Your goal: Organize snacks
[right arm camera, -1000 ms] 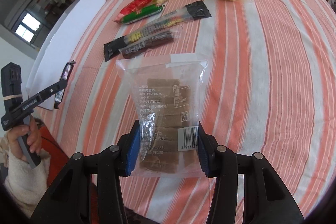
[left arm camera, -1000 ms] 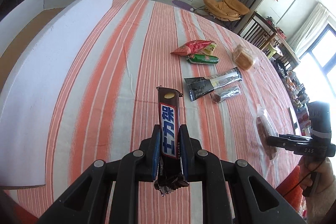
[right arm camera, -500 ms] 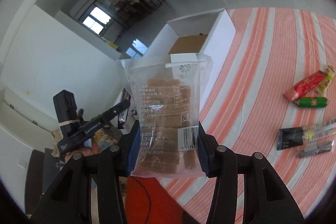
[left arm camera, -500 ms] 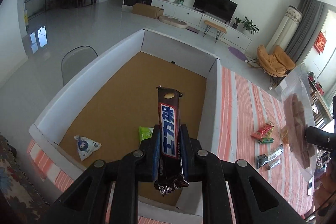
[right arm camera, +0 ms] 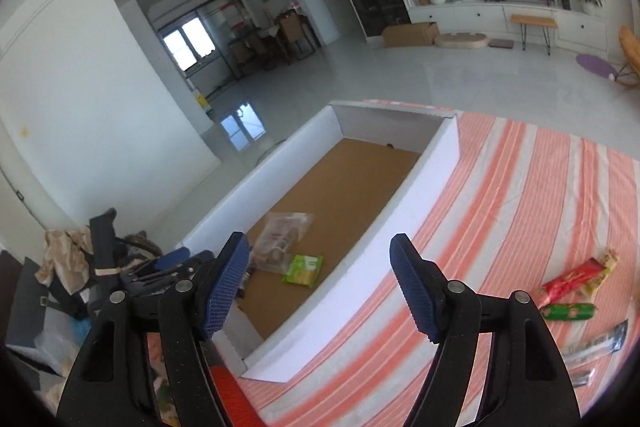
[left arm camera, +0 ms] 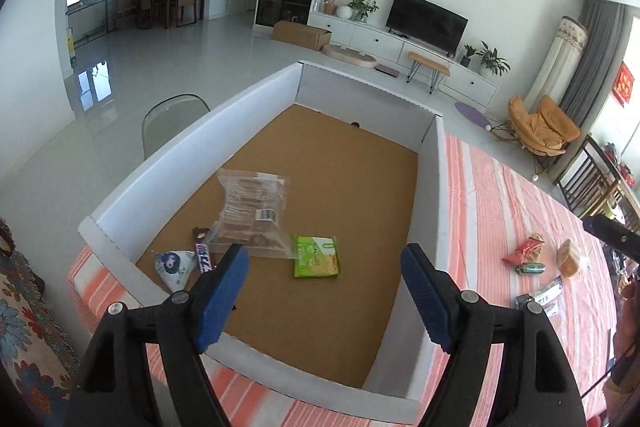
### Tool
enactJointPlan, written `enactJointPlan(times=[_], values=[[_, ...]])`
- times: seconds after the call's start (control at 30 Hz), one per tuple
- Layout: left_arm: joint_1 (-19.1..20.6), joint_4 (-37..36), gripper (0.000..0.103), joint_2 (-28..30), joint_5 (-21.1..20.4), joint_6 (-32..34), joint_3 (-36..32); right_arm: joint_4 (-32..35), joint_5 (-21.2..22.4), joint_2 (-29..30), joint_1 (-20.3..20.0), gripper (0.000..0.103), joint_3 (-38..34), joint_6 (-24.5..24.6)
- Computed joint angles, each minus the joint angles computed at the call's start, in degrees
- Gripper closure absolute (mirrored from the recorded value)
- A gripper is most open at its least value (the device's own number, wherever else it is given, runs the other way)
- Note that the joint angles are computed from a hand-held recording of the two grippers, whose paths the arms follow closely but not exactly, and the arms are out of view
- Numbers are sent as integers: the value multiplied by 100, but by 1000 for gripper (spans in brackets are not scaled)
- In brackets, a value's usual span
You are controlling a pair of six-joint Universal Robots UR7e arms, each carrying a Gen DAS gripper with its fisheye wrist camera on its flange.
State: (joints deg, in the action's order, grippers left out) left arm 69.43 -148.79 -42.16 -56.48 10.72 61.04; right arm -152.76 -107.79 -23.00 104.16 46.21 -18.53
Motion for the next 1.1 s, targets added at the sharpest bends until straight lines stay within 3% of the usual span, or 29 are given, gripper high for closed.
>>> enactJointPlan(times=[0.17,0.23,0.37,0.47,0.57,0.7,0.8,1.1], values=[[-453,227,10,-39,-867,515,676,-2289,-1815,-1144,-710,25,2557,-491],[-595,401,4,177,-1056,685,717,-2928,-2290,-1531,-991,25,3350,-476],[-724,939,4,974,-831,712,472,-3380,-2530,-1954,-1384,25,4184,-330],[-753,1086,11,1537,-705,757,191,-3471,-2360,-1964,-1593,23,4172,-338],[-821,575,12,1980,-467,1036,-80,-3649,-2346,-1718,-1609,23,3834,-486],[-832,241,10,2448,-283,1125,-590,-3392,-2474,-1493,-1644,10,3308,-289],[-831,367,0,2583,-107,1112,-800,-3330,-2537,-1524,-1613,5,3304,-209],[-790,418,0,2651,-121,1139,-940,-3354,-2528,-1524,-1620,5,3314,-224]])
